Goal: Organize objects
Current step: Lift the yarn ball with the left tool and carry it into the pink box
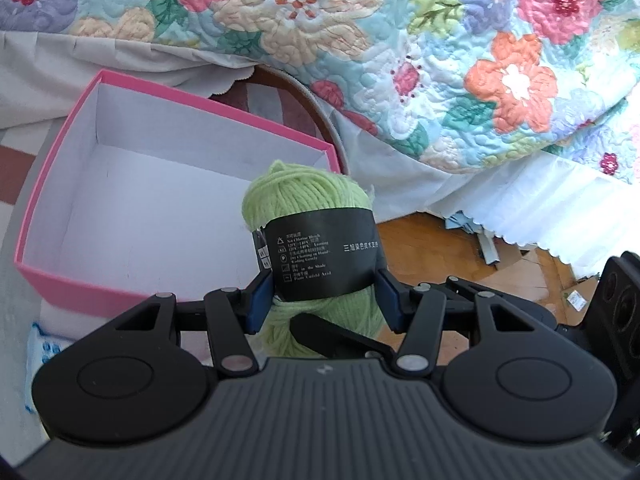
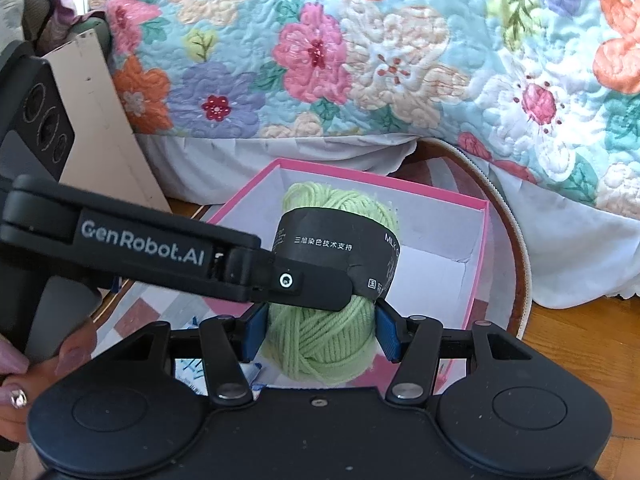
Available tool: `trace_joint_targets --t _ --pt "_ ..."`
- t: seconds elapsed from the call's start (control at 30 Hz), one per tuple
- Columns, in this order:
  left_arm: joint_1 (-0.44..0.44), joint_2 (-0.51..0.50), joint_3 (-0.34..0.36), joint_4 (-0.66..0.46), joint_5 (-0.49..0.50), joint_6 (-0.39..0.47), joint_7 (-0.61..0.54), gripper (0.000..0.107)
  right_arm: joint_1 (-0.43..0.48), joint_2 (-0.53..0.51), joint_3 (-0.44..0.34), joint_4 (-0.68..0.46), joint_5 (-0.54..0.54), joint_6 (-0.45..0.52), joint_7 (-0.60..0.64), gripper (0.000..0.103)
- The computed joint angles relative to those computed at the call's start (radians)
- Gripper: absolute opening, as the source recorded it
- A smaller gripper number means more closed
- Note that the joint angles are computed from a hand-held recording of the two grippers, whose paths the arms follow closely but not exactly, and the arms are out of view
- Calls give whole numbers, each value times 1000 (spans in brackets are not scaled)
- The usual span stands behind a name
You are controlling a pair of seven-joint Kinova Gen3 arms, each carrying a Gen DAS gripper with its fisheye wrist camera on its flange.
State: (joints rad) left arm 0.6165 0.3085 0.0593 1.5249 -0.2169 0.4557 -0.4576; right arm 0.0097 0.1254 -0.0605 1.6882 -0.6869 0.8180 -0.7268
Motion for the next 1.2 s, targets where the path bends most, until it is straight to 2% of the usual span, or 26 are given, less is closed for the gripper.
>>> trace_joint_targets --t 0.13,0.23,0.4,0.6,0.73,0.83,0.93,1.2 --pt "-20 51 -8 -70 13 72 1 54 -3 102 -5 -117 29 75 -90 61" --pt "-64 82 7 -84 47 57 -31 54 -3 160 -20 -175 53 92 -155 60" --pt "-172 149 71 -129 163 36 -189 54 -17 208 -37 -213 125 52 -231 59" --pt "-232 237 103 -195 277 27 -336 54 -76 248 -29 -242 283 -27 -356 59" --pt "-309 251 168 -172 376 4 -454 54 -83 271 -49 -268 357 -16 -358 59" --pt "-355 241 206 -130 447 -37 -539 54 -68 278 -73 -288 373 11 -299 60" --pt "-356 251 195 -137 482 -33 -570 54 -70 298 -72 -320 378 37 -288 60" --pt "-329 311 144 -197 504 20 -555 54 -171 336 -29 -335 525 9 -403 59"
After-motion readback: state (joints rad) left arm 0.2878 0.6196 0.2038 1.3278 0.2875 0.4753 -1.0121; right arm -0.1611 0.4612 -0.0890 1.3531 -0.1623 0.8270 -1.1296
